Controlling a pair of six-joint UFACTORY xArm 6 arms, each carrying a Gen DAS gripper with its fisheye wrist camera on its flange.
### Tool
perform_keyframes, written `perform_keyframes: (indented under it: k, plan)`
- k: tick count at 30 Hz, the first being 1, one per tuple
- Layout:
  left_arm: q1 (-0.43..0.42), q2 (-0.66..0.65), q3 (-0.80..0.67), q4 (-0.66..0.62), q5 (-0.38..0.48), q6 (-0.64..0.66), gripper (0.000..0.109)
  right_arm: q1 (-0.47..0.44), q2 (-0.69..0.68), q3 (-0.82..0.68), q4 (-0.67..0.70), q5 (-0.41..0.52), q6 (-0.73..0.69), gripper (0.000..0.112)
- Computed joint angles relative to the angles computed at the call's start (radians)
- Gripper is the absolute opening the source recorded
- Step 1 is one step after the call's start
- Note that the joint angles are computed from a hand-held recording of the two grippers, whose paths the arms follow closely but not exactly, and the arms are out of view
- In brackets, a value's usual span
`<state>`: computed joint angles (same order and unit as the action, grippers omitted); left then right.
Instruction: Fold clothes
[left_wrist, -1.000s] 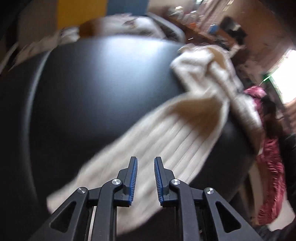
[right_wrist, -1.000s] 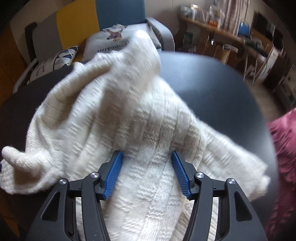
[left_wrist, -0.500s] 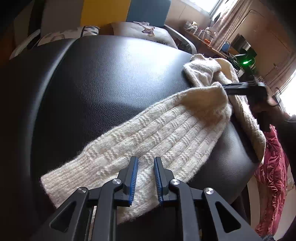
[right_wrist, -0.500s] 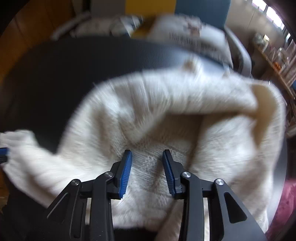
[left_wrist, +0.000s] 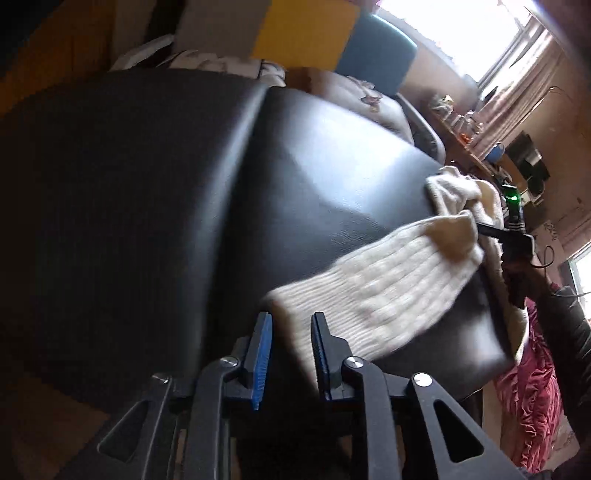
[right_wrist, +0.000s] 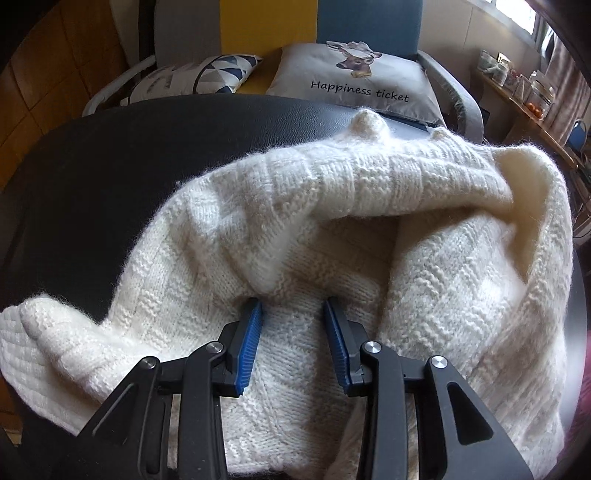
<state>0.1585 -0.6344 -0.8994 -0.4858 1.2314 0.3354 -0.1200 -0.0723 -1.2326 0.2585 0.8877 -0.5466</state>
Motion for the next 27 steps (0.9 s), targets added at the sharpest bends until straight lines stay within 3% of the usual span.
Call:
perform_keyframes:
  k: [5, 10, 13, 15, 20, 24, 27]
  plan:
    - [0.09, 0.057, -0.001, -0.165, 0.136, 0.04, 0.03, 0.001, -0.015, 0.017, -0.01, -0.011, 0.01, 0.039]
    - [0.098, 0.071, 0.028, -0.225, 0.117, 0.001, 0.033, 0.002, -0.02, 0.016, -0.016, -0.008, 0.016, 0.039]
    - [0.016, 0.036, 0.049, -0.142, 0.023, -0.045, 0.03, 0.0, -0.022, 0.02, -0.012, -0.013, 0.005, 0.039]
    - [-0.078, 0.004, 0.07, -0.022, -0.077, -0.103, 0.007, 0.0, -0.023, 0.022, -0.01, -0.018, 0.0, 0.039]
    - [-0.176, -0.049, 0.115, 0.077, -0.202, -0.204, 0.003, 0.009, -0.038, 0.04, -0.03, -0.034, 0.018, 0.039]
    - [-0.126, -0.073, 0.106, 0.107, -0.299, -0.277, 0.002, 0.012, -0.027, 0.013, -0.047, 0.004, 0.054, 0.039]
    - [-0.062, -0.058, 0.075, 0.126, -0.326, -0.301, 0.002, 0.007, 0.007, -0.041, -0.03, 0.06, 0.109, 0.041]
